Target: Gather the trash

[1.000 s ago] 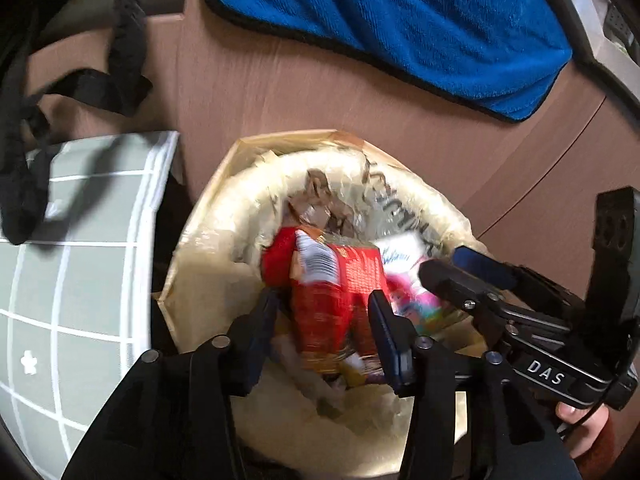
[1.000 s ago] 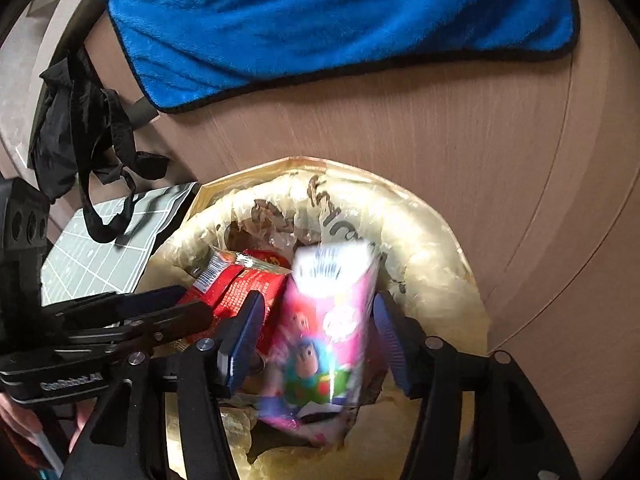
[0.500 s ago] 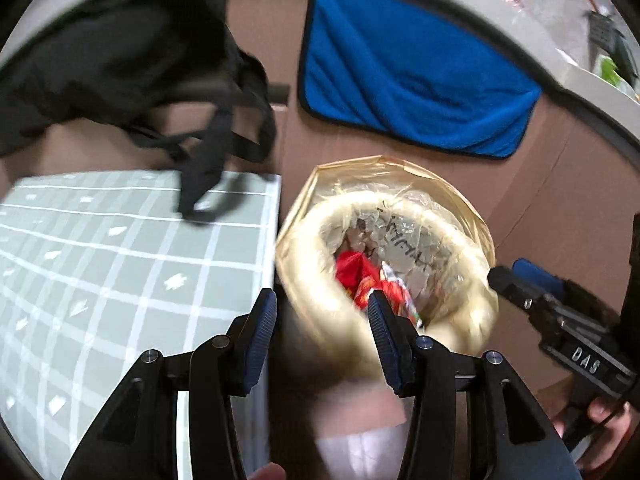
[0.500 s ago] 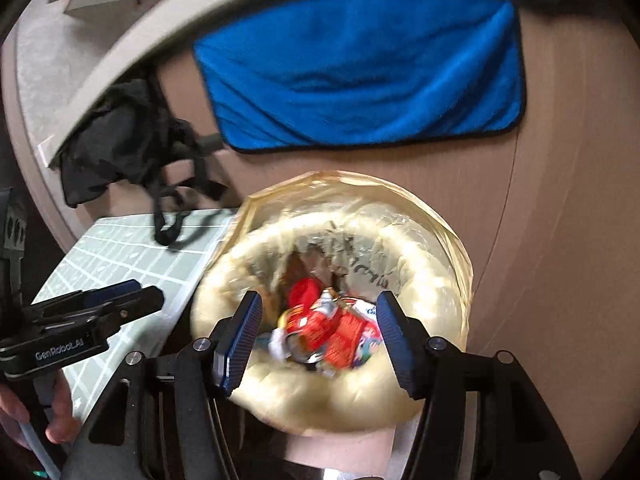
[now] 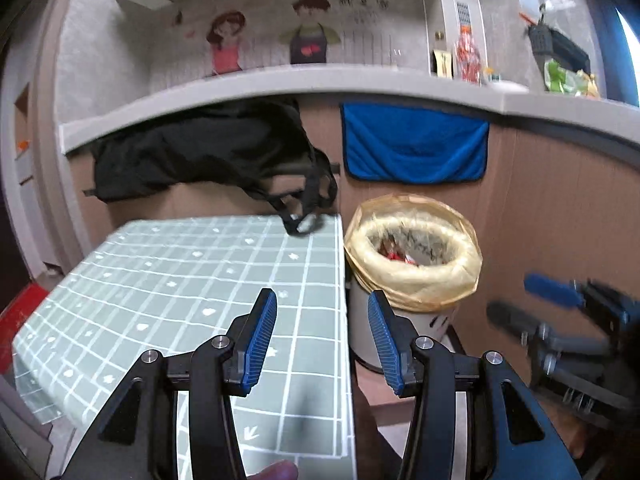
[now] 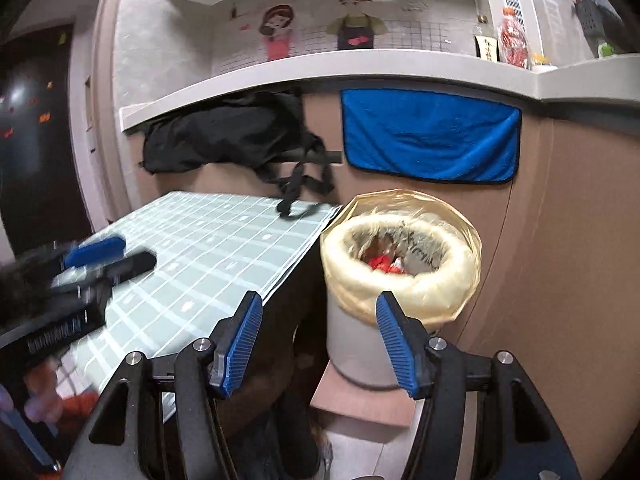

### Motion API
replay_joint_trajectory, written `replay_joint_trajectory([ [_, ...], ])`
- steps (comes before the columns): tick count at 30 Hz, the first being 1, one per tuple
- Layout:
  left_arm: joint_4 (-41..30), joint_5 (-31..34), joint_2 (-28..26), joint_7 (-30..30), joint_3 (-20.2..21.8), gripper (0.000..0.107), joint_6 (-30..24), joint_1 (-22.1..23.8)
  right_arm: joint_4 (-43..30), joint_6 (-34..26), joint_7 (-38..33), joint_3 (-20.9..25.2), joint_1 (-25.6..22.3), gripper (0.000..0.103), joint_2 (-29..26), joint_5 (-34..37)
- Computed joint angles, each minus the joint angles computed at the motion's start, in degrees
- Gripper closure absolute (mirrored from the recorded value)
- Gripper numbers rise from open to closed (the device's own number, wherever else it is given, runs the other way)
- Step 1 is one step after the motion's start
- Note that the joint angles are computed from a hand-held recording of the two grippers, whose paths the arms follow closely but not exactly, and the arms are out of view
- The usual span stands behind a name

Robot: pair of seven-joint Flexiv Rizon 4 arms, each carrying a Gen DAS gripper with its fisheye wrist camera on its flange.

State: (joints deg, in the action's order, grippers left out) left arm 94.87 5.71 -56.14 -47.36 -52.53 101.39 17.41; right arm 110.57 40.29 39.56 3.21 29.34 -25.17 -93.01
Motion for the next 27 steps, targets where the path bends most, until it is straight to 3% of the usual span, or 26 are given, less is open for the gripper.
replay_joint_trajectory([
  [6,5.07,1.66,4.11,-5.3,2.0,0.058,4.82,2.68,-0.32,-7.77,1.86,1.23,5.17,0.046,-0.45,2.01],
  [11,5.43,0.42,8.98,-11.64,10.38,0.058,5.7,-1.07,-1.54,-8.13,0.46,1.21,6.32,0.046,-0.91,1.58],
  [19,6.85,4.58,9.83,-16.3,11.74,0.058,7.81,0.29,-3.37,-7.18,-0.67,0.52,6.79,0.046,-2.29,1.04],
  [27,5.86,3.97,10.32,-16.49,12.77,0.058,4.1,-0.62,-3.64,-5.57,-0.8,0.18,6.53,0.046,-2.86,1.56],
])
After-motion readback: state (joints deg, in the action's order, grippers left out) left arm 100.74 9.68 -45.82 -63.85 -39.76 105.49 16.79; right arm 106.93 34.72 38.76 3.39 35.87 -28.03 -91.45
